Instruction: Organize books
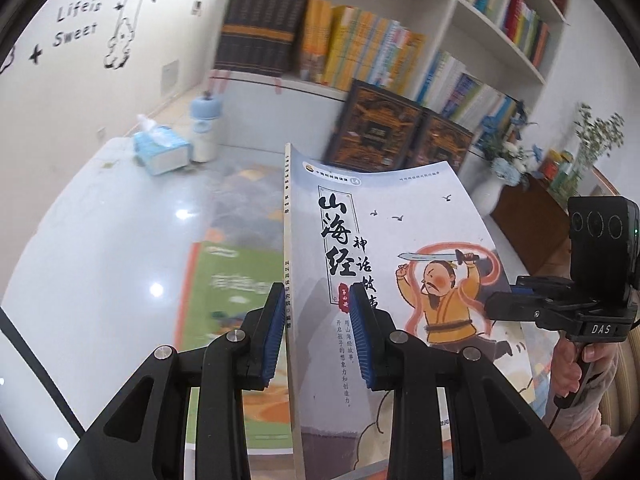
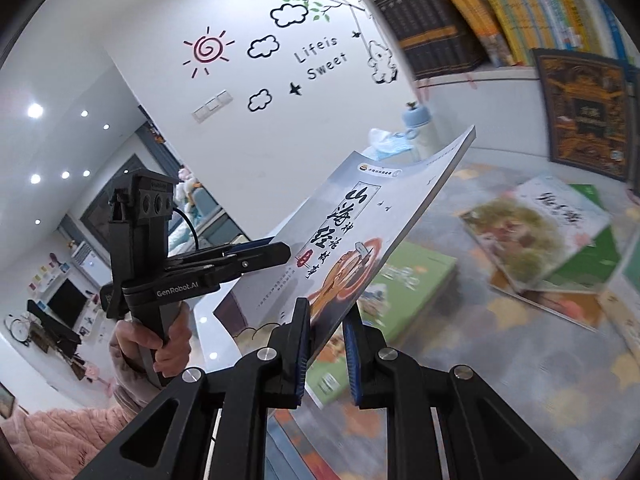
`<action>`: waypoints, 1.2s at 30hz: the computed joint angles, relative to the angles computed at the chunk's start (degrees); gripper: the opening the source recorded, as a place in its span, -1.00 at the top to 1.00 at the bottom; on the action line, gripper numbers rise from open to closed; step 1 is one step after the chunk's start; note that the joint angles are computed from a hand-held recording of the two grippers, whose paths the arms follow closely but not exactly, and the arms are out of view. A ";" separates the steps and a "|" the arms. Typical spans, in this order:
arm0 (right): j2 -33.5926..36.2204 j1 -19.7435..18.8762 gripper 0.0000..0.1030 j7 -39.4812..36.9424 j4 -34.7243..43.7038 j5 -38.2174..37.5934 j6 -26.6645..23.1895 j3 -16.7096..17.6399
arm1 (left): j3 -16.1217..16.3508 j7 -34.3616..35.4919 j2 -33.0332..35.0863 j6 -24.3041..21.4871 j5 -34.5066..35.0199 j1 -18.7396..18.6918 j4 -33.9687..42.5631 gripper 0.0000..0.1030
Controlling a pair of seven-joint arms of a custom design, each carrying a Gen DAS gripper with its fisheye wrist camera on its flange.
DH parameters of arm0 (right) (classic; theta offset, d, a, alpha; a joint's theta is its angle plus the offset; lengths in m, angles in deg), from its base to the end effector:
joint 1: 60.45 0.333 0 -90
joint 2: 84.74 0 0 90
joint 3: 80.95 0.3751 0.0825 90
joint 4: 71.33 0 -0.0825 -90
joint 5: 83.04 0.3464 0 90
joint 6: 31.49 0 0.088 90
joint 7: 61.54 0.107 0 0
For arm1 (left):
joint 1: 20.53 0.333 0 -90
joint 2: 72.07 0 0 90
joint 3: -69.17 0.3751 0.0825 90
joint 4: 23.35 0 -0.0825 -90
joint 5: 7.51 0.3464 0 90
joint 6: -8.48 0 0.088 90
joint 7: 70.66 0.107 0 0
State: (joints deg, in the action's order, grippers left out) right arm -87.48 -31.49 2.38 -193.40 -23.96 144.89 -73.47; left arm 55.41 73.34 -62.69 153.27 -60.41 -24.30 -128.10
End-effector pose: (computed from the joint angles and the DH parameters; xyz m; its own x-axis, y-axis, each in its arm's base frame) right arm 0.4630 0.2573 0.5954 0.3039 -0.8209 -0.4835 -0.6901 0.1602 -0.7058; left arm 0.5969 -0.1682 0.5748 -0.6400 -0.7129 0.2868 -0.6339 0.2788 -0.7214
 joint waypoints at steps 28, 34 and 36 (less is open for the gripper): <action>17.69 -8.85 0.70 -11.87 11.48 19.89 -9.72 6.63 | -1.82 -9.11 10.20 3.50 11.27 4.26 1.96 0.38; 17.67 -7.29 0.69 -8.80 10.80 16.70 -7.76 5.70 | -1.99 -10.91 10.01 6.64 14.84 3.56 1.01 0.34; 17.71 -6.86 0.67 -5.79 10.57 13.39 -7.08 5.50 | -2.20 -11.55 10.40 7.00 15.76 3.62 1.32 0.34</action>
